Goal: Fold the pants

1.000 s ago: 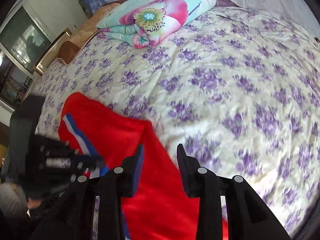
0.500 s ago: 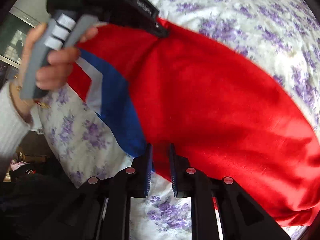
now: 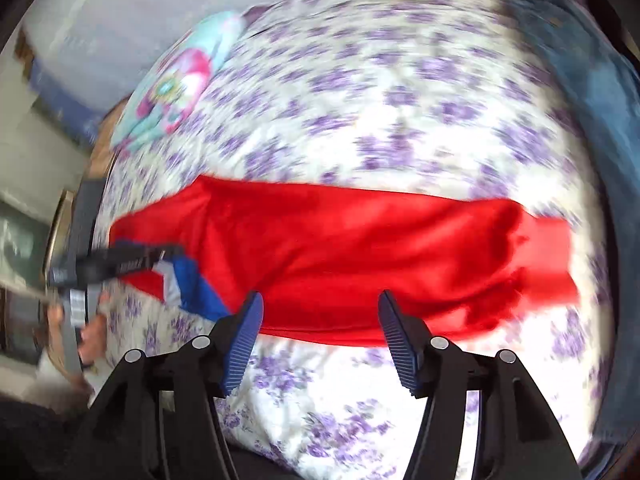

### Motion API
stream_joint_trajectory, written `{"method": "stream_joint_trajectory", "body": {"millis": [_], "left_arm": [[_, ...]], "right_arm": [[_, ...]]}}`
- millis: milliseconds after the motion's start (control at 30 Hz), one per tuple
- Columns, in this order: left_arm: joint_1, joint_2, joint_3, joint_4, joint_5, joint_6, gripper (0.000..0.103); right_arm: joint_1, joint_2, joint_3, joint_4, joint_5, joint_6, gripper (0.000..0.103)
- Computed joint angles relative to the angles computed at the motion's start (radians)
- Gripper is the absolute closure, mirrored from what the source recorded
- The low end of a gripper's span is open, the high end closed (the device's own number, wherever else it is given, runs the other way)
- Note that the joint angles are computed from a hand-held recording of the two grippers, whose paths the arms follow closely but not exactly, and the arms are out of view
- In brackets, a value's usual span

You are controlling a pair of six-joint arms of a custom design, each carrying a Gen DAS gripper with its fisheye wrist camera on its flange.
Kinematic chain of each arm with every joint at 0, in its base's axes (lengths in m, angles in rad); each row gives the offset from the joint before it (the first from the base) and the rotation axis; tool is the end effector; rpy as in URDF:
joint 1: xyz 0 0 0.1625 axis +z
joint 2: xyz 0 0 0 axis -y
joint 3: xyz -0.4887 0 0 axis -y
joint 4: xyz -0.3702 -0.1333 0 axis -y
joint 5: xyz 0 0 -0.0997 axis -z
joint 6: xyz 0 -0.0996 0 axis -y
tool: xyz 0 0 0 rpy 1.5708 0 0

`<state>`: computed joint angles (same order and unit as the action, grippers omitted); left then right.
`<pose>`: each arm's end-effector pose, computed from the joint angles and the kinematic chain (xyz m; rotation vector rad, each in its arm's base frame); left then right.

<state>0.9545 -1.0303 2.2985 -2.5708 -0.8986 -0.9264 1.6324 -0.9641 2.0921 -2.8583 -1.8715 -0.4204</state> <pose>-0.0934 -0.4697 0.1266 -0.2649 2.4446 -0.3606 0.1375 -0.5434 0.1514 0.6386 -2.7411 0.1452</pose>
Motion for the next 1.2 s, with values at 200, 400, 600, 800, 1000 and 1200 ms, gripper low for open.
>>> {"method": "stream_joint_trajectory", "body": {"millis": [200,400,600,800,1000,1200], "left_arm": [[0.065,-0.073,0.169,-0.242,-0.108,-0.071,0.099],[-0.012,-0.116,0.101,-0.046,-0.028,-0.104,0.098],[-0.063,-0.075,0.047,-0.061,-0.052,-0.034,0.098],[-0.08,0.058,-0.051,-0.099,-0.11,0.082,0.097],[-0.036,0.206,-0.171,-0.197,-0.208,0.132,0.097],[-0.006,0.337,-0.312,-0.233,-0.293,0.238,0.102]], "right_arm": [[-0.184,-0.081,-0.011,0.03,0.121,0.226,0.043],[-0.271,-0.054,-0.034,0.052,0.255,0.308,0.043],[-0.299,0.015,-0.046,-0.012,0.284,0.3,0.043],[-0.319,0.049,-0.043,-0.122,0.369,0.289,0.082],[-0.249,0.024,-0.016,-0.171,0.238,0.173,0.082],[-0.239,0.005,-0.021,-0.145,0.237,0.154,0.082]]}}
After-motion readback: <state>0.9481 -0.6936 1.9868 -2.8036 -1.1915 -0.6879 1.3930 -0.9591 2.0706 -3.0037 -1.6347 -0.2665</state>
